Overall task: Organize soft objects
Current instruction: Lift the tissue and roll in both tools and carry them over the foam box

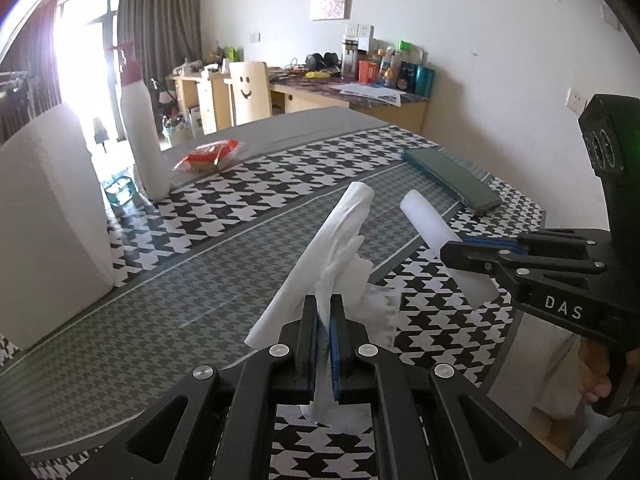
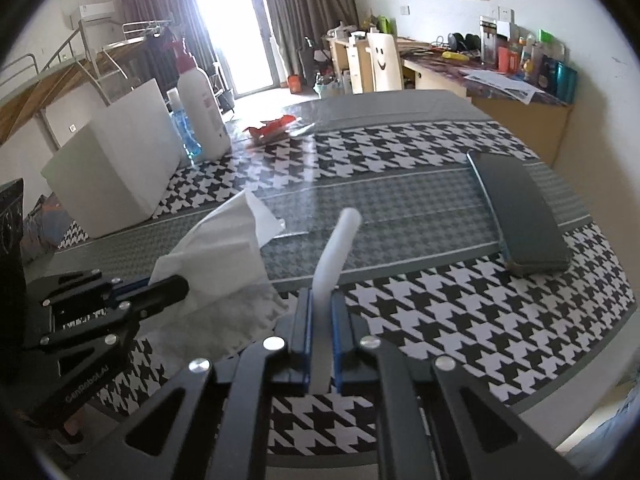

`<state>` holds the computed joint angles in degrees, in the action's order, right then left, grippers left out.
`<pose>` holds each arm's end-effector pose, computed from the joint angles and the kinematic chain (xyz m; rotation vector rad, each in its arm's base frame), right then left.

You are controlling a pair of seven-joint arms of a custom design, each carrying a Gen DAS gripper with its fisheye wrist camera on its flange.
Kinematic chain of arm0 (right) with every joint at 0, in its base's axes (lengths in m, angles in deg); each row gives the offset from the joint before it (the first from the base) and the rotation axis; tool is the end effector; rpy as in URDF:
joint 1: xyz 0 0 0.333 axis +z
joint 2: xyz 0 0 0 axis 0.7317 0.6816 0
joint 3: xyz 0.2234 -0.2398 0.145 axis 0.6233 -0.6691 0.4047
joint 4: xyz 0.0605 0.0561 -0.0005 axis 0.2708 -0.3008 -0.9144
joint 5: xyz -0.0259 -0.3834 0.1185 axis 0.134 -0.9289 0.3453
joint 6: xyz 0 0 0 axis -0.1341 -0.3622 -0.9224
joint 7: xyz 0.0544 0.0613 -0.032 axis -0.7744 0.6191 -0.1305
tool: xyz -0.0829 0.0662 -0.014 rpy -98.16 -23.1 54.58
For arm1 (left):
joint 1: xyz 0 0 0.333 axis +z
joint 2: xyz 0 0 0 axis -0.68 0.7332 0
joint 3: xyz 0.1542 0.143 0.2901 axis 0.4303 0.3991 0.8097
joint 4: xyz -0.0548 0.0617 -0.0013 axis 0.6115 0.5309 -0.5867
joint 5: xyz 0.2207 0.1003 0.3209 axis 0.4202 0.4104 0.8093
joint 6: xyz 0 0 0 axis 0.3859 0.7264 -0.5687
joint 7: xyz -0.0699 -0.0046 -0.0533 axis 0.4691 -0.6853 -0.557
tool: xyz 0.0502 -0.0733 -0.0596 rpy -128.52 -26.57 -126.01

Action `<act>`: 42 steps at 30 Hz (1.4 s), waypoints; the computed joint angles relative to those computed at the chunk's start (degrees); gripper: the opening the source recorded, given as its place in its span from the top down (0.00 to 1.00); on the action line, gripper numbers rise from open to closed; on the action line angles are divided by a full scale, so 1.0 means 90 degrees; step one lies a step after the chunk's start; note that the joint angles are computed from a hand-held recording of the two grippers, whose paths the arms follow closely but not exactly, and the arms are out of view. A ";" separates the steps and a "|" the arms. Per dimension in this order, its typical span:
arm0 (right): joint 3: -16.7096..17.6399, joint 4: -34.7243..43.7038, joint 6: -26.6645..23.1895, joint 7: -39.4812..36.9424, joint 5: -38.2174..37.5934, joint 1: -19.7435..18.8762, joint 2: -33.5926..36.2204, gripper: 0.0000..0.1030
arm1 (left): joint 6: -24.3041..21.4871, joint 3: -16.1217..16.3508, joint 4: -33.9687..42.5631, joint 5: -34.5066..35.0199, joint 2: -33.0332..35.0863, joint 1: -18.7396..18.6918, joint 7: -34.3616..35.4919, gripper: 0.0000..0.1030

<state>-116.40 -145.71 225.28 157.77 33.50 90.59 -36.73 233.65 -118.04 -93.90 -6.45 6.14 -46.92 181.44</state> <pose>0.6501 0.2210 0.3479 -1.6151 1.8656 -0.5675 0.6784 -0.3585 0.3419 -1.0888 2.4298 -1.0628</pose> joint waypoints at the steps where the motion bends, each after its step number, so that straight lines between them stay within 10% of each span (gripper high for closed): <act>1: -0.0004 -0.0008 0.0029 -0.0011 -0.0008 0.0012 -0.0008 0.89 | 0.0057 0.0007 -0.0049 -0.0001 -0.0039 0.0012 -0.0014 0.95; 42: 0.0634 0.0420 0.1057 -0.2900 0.2102 0.0064 -0.0105 0.89 | 0.1626 0.1281 -0.0979 0.1459 -0.1162 -0.0199 -0.2241 0.95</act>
<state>-110.69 -141.94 234.79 131.67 52.41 91.17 -37.67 248.29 -106.51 -102.71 6.69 -4.32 -48.71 161.27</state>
